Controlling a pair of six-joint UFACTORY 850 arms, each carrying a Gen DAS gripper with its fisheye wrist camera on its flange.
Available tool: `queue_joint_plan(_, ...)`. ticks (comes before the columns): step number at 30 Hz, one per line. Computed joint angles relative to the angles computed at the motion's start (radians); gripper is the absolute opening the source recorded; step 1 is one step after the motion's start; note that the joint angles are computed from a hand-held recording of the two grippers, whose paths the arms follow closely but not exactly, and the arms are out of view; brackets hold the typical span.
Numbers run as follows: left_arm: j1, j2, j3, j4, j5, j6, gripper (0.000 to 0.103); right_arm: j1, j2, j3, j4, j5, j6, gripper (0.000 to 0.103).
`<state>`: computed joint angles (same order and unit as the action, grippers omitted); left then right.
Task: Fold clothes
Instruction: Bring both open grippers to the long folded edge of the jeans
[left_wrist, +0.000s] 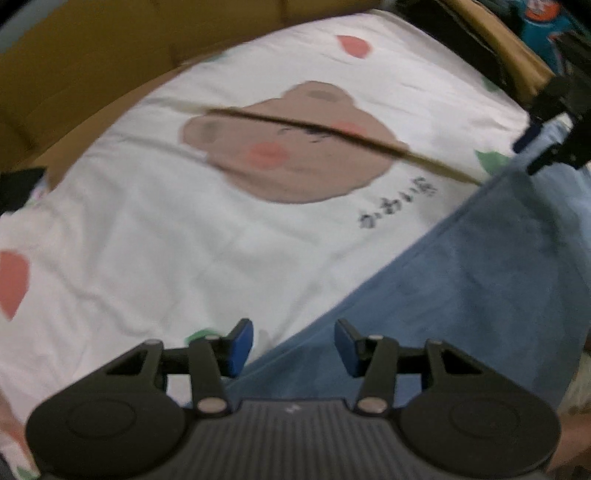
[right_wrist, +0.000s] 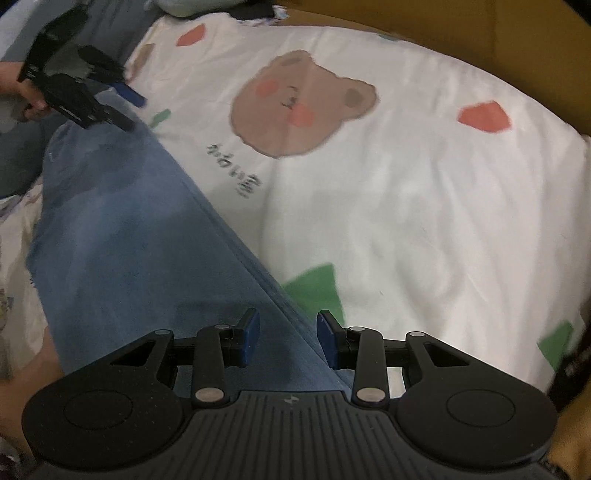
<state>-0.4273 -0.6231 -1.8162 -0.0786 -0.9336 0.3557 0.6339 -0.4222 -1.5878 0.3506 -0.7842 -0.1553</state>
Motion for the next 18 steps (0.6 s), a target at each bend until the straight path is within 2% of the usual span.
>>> queue_joint_plan(2, -0.011, -0.009, -0.009, -0.017, -0.009, 0.036, 0.050, 0.007, -0.020, -0.025, 0.001, -0.002, -0.018, 0.041)
queue_joint_plan(4, -0.016, -0.016, -0.016, -0.044, -0.018, 0.078, 0.044, 0.010, -0.034, -0.038, 0.024, 0.002, -0.045, 0.041)
queue_joint_plan(9, -0.021, -0.037, -0.029, -0.044, -0.040, 0.119, 0.038, 0.011, -0.066, -0.063, 0.079, 0.017, -0.082, 0.041)
queue_joint_plan(12, -0.021, -0.052, -0.035, -0.037, -0.059, 0.137, 0.028, 0.014, -0.083, -0.077, 0.112, 0.013, -0.125, 0.039)
queue_joint_plan(18, -0.040, -0.075, -0.038, 0.058, -0.062, 0.165, 0.027, 0.026, -0.122, -0.117, 0.105, -0.010, -0.172, 0.039)
